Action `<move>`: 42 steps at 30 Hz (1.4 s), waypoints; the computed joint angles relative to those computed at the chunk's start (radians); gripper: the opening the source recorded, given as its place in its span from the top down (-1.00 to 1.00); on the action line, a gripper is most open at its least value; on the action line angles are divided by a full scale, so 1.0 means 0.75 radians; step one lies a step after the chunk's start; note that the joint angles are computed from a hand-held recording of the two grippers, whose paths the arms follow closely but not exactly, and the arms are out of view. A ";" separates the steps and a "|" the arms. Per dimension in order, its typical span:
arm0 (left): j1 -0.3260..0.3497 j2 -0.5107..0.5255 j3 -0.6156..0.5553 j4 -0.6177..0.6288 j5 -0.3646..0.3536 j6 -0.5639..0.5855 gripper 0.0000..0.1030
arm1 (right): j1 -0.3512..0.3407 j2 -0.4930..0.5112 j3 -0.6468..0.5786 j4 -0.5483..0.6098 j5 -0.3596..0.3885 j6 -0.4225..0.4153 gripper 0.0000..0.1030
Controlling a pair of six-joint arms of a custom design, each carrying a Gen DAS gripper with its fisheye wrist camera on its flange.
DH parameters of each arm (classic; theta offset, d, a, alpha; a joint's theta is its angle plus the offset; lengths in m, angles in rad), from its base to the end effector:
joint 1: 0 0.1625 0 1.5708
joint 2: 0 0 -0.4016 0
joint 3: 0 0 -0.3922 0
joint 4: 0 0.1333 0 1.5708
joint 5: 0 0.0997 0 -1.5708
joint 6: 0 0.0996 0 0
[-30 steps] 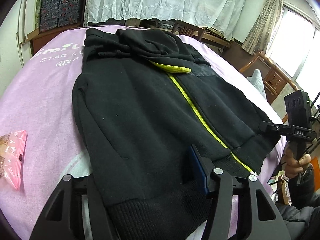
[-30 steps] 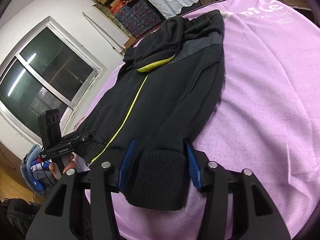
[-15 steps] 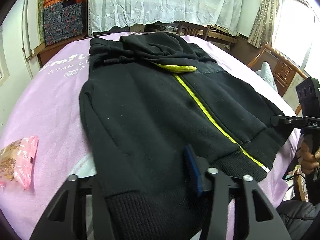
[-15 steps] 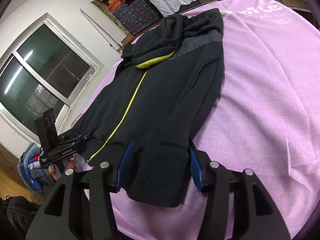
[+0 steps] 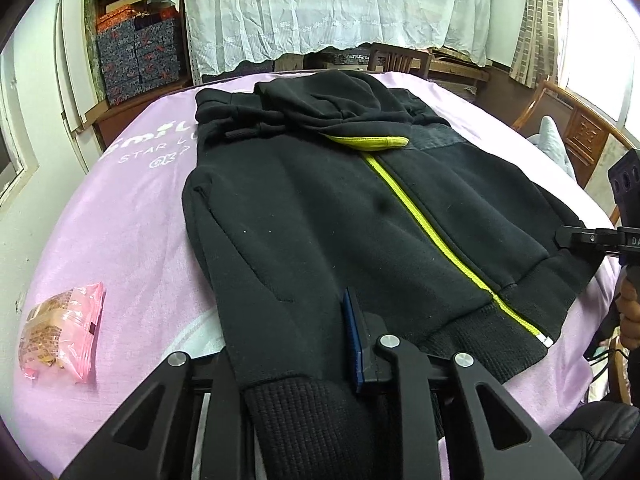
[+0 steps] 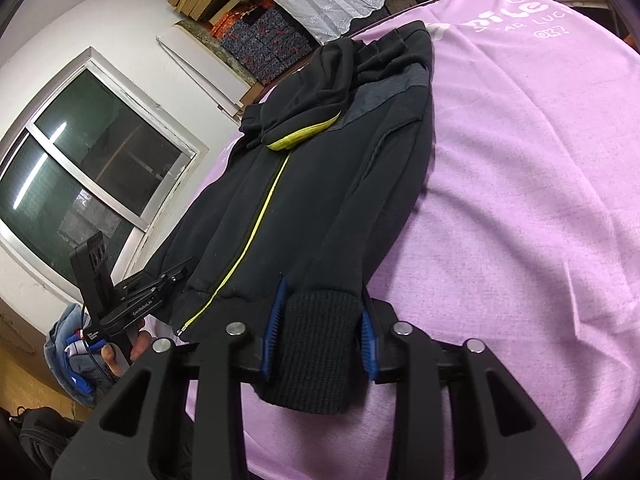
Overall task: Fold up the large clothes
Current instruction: 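Grasp the ribbed hem with both grippers and lift it toward the hood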
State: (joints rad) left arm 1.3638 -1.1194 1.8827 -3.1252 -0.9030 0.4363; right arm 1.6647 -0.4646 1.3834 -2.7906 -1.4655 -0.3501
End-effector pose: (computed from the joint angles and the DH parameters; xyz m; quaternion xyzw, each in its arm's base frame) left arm 0.0707 -0.6119 0.2687 0.1558 0.8670 -0.3270 0.3421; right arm 0.2108 -0.7049 -0.0343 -0.2251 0.9614 -0.1551 0.0325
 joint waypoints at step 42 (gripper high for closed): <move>-0.031 0.071 -0.557 0.365 -0.221 -0.153 0.75 | 0.063 0.176 -0.583 0.271 0.327 0.134 0.72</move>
State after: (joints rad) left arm 1.3404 -1.0659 1.4649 -2.8518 -1.0689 0.3214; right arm 1.7122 -0.3328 0.9461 -2.5872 -1.2204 -0.2494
